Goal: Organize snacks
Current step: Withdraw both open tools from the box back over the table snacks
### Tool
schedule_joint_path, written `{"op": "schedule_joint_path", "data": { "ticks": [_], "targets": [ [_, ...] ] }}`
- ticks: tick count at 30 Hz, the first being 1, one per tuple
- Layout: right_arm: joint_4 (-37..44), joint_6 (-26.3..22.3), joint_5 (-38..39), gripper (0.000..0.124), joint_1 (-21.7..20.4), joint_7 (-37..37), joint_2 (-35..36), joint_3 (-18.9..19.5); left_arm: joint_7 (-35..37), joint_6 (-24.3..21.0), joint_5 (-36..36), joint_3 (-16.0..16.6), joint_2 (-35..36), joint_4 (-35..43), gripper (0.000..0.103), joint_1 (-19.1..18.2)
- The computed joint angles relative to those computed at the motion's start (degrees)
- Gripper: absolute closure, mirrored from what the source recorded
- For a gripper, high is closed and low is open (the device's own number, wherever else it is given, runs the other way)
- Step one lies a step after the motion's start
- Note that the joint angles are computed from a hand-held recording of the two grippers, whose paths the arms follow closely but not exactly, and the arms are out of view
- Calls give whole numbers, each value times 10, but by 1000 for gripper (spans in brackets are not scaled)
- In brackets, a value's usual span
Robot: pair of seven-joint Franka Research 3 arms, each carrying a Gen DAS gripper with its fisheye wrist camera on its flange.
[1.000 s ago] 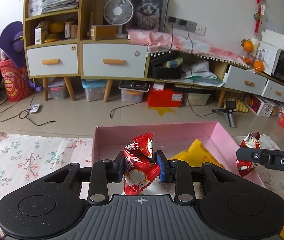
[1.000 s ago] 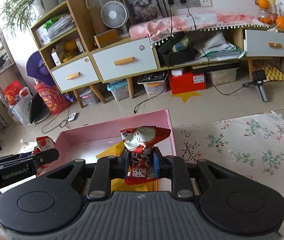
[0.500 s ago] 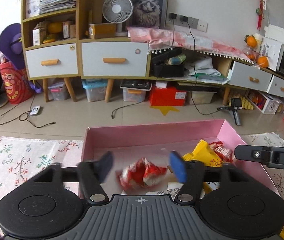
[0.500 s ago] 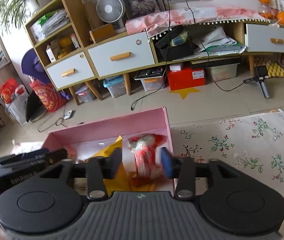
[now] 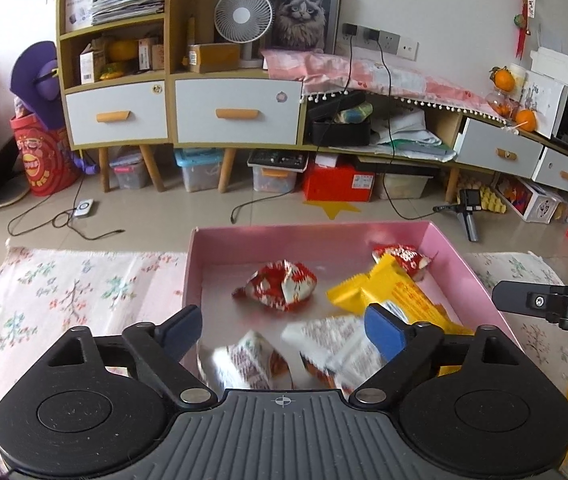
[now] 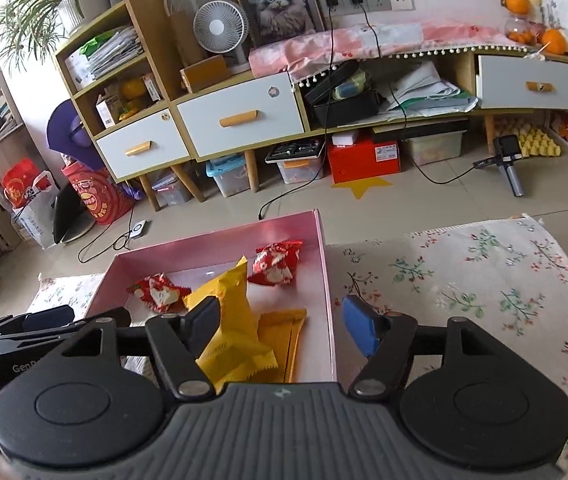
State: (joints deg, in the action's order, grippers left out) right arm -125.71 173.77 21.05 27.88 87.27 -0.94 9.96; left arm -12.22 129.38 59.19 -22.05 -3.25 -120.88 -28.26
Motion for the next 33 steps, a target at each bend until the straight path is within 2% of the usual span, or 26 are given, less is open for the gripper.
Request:
{"op": "schedule_joint_path", "data": {
  "ticks": [14,22,27,33],
  "targets": [
    [-100,-4,-63,32,-16,56,-104,16,5,-51,-85,-42,-55,-31,3,-36],
    [-134,-12,-76,28,-20,75,-142,21,6,-82,-122,-60,-68,-38,2,-56],
    [-160,-7,-70,26,-15,77,-165,20,-21,-75,-145,-66,-78,-52,2,-66],
    [-196,5,-75,24,-20,88,-188,28,-5,-80,-151,-76,-79,-59,2,-80]
  ]
}}
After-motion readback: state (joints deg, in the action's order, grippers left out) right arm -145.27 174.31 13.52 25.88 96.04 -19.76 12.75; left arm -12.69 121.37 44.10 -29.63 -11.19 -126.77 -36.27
